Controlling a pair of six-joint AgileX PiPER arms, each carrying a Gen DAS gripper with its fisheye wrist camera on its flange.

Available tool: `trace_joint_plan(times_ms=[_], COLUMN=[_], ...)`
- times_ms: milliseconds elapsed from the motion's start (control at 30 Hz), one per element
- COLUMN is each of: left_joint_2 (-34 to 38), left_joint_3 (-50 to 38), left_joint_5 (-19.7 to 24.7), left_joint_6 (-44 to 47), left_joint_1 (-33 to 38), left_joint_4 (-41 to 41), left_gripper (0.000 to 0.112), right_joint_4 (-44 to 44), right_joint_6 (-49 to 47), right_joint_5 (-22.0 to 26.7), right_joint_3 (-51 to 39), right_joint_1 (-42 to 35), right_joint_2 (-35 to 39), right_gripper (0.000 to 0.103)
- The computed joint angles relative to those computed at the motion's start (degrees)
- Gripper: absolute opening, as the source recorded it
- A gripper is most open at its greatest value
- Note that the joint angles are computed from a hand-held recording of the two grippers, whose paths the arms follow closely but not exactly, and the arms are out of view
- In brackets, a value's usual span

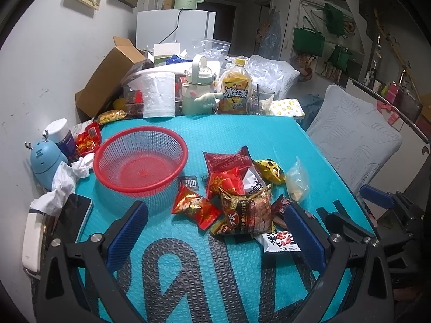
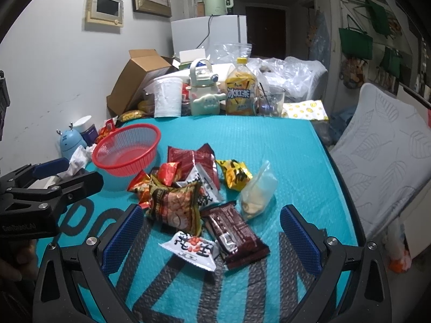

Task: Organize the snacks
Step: 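Reach the right tool to the brown chocolate bar while the left tool approaches the cereal-snack bag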

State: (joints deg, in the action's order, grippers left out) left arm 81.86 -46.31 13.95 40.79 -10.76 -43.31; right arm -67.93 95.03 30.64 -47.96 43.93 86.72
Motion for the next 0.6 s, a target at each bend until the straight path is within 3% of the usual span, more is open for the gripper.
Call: trace_joint_plan(times_ms=[367, 600], left_joint_2=[4.5, 7.2], left_joint_3=[1.2, 0.9], left_joint_5=[0.8, -0.3], left_joint_6=[13.3, 12.6], left_joint_1=[0.2, -0.6], left_joint_4=[-12.9, -12.2], left_gripper=[0.103, 0.103], right_joint_4=[-4.8, -7.4], right_joint_6=[7.3, 10.2], right_joint_5=[-5.9, -10.1], right_joint_3=[4.7, 5.3], right_joint_1=[-2.3, -5.0], right_joint_2=[1.1, 4.1], right_gripper=[0.103, 0.103])
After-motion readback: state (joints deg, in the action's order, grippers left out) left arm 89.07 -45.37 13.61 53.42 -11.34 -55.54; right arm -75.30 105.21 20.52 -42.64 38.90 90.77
